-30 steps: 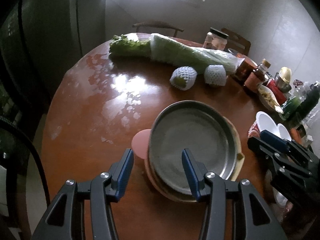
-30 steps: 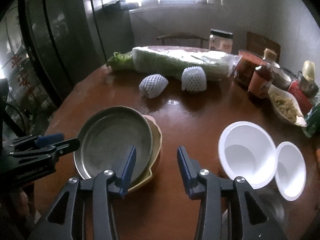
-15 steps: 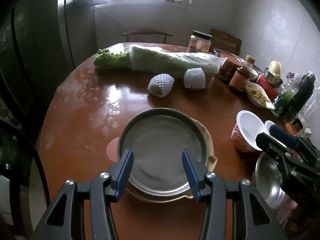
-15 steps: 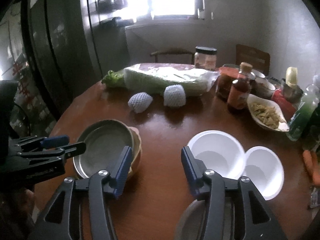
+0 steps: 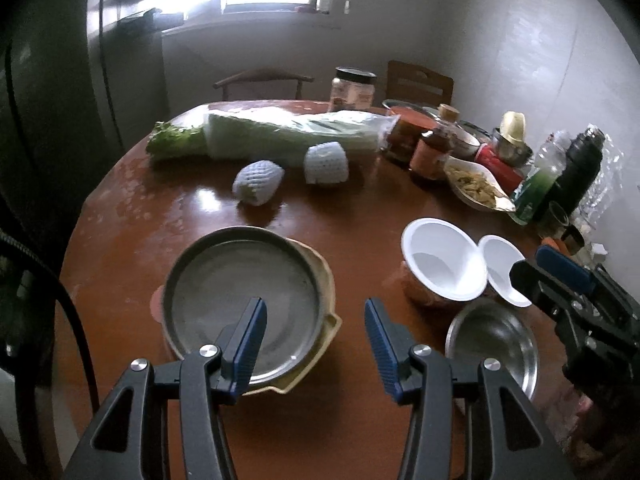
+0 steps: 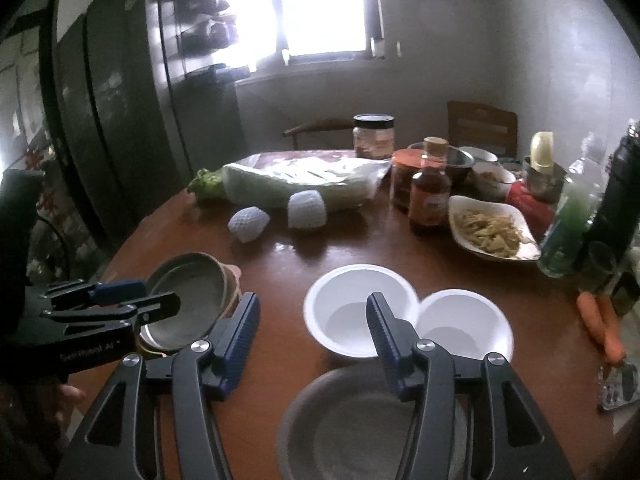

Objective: Organize plates and bowls
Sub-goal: 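Move the left tool to the deep steel bowl and grasp its rim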

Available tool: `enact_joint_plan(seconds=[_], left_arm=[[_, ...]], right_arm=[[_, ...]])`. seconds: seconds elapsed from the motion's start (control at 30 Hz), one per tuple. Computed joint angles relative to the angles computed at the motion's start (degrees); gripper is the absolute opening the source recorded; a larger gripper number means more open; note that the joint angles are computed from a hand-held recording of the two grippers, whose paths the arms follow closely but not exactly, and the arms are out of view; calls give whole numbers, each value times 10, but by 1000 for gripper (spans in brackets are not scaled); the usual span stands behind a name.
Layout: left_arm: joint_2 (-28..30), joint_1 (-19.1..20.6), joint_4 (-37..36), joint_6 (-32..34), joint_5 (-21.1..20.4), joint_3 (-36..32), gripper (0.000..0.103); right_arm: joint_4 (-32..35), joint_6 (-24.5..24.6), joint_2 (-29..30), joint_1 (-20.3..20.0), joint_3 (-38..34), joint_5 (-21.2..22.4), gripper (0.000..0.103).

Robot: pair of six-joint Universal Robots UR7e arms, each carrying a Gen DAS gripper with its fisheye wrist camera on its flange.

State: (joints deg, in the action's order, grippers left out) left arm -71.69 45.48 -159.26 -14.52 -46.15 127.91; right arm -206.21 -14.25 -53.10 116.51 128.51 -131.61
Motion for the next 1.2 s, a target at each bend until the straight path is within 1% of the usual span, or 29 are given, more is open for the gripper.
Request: enact_joint_plan(seconds=[0.17,0.53,0.73,0.9,1.2], left_arm=[[10,-20,0,-15,2,5,51],[35,-48,-7,-34,-12,8,51],[52,-52,-9,-42,-21,5,52],[63,-48,-7,-45,-38,4,52],[98,-38,-2,-43,-63,-1,52]], right_arm=[[-32,-11,-23,-5,28,3,57],[-60,-23,-75,-24,82,8,57],[-59,-22,-95,-38,104,4,57],[-52,-12,-106,-54,124,9,57],[-41,10,-104,-89,156,14,57]])
